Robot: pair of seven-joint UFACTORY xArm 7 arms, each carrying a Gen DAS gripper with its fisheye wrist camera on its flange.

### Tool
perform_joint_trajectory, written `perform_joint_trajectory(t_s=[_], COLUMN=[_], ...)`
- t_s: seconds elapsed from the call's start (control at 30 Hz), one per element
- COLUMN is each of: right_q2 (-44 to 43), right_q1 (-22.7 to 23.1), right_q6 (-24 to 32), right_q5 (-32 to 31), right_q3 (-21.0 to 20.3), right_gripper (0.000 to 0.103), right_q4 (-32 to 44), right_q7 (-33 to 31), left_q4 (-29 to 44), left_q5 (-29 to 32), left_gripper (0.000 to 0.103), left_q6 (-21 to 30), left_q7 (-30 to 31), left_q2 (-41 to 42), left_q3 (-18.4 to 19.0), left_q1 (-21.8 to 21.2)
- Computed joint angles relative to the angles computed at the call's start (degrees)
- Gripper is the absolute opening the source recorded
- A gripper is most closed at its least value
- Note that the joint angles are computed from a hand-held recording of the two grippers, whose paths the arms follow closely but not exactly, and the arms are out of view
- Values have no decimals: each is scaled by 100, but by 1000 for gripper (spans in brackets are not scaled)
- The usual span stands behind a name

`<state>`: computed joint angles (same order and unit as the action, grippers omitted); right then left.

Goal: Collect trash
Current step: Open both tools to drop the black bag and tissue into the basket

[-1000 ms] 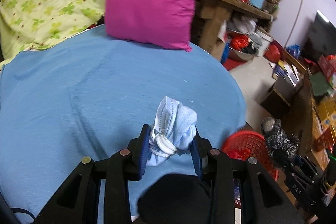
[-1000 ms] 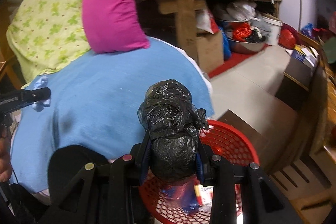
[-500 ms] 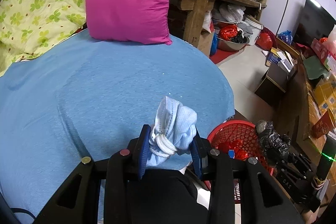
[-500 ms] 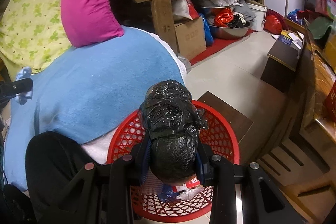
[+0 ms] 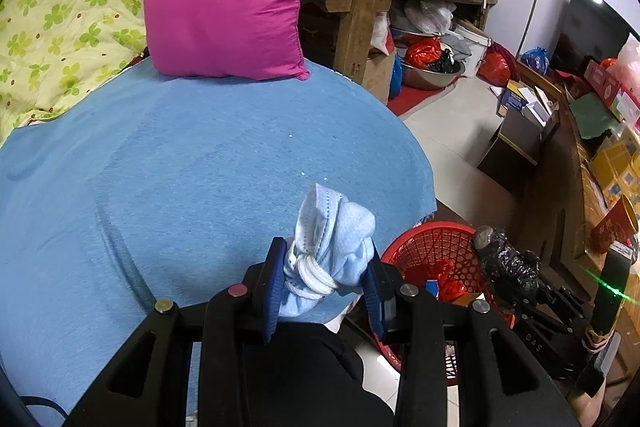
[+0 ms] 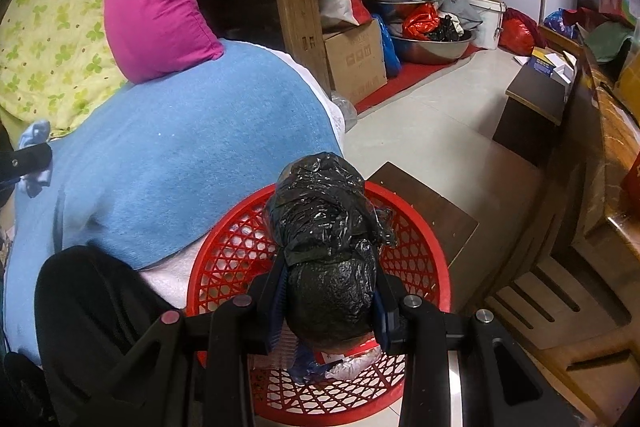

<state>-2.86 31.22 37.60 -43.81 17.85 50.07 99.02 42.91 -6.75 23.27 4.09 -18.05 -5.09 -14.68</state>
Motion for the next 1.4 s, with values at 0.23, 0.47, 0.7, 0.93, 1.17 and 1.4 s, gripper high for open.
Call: perform_joint_trajectory(t_s=[0.23,0.47,0.7,0.93,1.17,1.4], right_q2=[122,-124,-752,-1273,-1629,-1820], right_q1=[-47,-42,-178,-405,-620,-789], right_q6=[-184,42,578,695,652,670], right_q5=[-12,-172,-278,-23,200,287], right_q3=[-82,-47,226,435,610,754], right_gripper=[58,94,94,94,94,94], right_q4=[-16,-166,-396,-765,-1099,-1205], right_q7=[52,319,578,525,578,573], left_q4=[128,296,584,768,924,1131], left_q5=[14,14,-215,2,173,113], left_gripper=[38,38,38,38,38,48], left_q6=[35,98,379,515,596,777], left_q7=[-25,-27,232,170,94,156], left_q2=[169,422,847,1258,1488,1725], left_q3=[-64,-144,-295,-550,-649,-635], left_q1=[-65,-169,-468,-672,-821,-844])
